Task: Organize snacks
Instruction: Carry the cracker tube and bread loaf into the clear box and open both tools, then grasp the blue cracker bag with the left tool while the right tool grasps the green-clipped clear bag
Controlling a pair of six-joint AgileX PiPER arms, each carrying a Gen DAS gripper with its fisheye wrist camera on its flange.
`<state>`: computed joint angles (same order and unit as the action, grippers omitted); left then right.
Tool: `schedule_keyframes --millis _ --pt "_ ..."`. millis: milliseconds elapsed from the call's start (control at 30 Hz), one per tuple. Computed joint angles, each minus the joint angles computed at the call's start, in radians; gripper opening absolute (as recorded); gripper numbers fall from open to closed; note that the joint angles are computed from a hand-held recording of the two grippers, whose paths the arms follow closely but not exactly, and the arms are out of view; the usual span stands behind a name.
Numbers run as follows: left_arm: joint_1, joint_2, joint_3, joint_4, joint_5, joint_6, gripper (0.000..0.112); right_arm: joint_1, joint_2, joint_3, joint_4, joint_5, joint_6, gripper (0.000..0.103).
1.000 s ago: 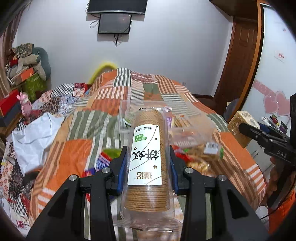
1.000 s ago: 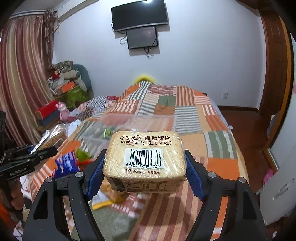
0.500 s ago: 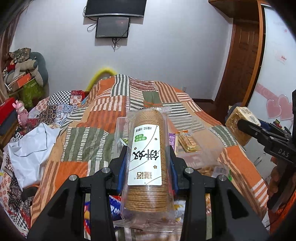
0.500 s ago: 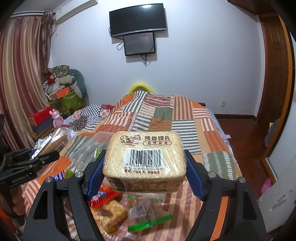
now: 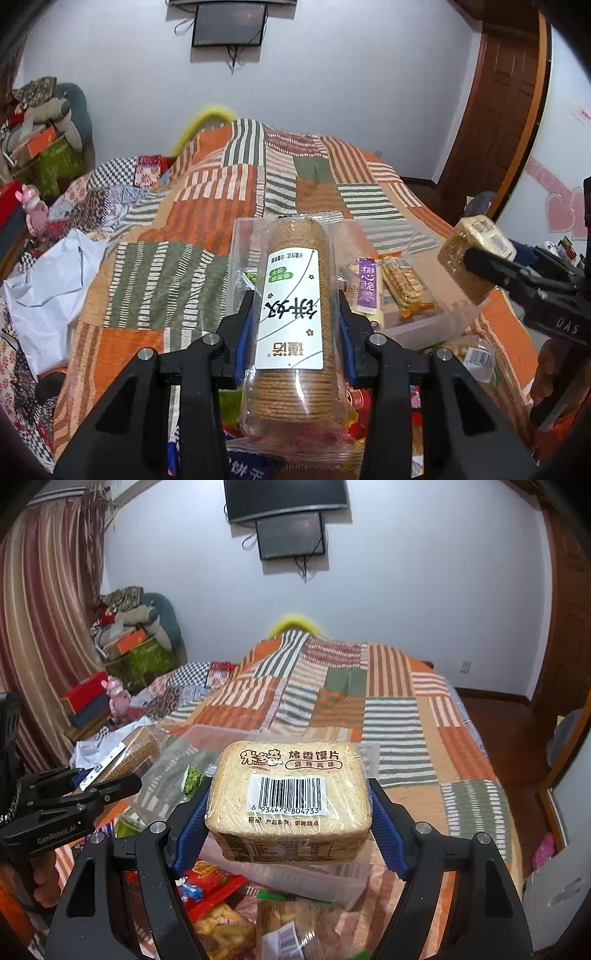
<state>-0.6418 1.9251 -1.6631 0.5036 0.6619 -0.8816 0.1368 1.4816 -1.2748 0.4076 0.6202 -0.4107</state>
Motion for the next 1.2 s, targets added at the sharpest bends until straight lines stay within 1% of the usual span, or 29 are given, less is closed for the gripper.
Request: schedule_keyframes --millis 100,167,300,400,600,700,767,800,867,967,1067,1200 --pt "0.024 0.04 -0.058 -0.06 0.013 0.06 0.039 0.001 0.043 -0.04 -0.01 0.032 -0.002 0.075" --pt "0.038 0.065 -0.094 -0.103 0.02 0.096 0.039 -0.006 0.073 -0.072 0.003 0.069 -0.02 0.075" --pt "0.055 0.129 -0.183 -0.138 0.072 0.145 0.039 -0.006 0.129 -0.138 -0.02 0.128 -0.015 0.075" --pt "0.07 0.179 -0.256 -0.173 0.11 0.182 0.039 0.009 0.15 -0.164 -0.075 0.142 0.018 0.075" --pt "0.092 0.25 -0.362 -0.232 0.158 0.242 0.039 0.008 0.211 -0.216 -0.103 0.186 0.018 0.075" --pt "0.081 0.278 -0.399 -0.209 0.184 0.249 0.039 0.015 0.236 -0.238 -0.115 0.205 0.019 0.075" --pt "0.076 0.287 -0.415 -0.194 0.198 0.247 0.039 0.017 0.249 -0.249 -0.118 0.225 0.022 0.076" --pt "0.074 0.287 -0.416 -0.184 0.199 0.24 0.039 0.016 0.263 -0.265 -0.115 0.251 0.022 0.076" --pt "0.071 0.281 -0.412 -0.168 0.197 0.232 0.039 0.009 0.274 -0.276 -0.099 0.275 0.013 0.076" --pt "0.062 0.262 -0.393 -0.154 0.187 0.234 0.04 0.009 0.259 -0.262 -0.105 0.261 0.02 0.076" --pt "0.046 0.238 -0.371 -0.124 0.193 0.224 0.04 0.002 0.249 -0.265 -0.087 0.269 0.019 0.076" --pt "0.036 0.184 -0.303 -0.124 0.179 0.214 0.04 -0.004 0.21 -0.242 -0.084 0.26 0.015 0.076"
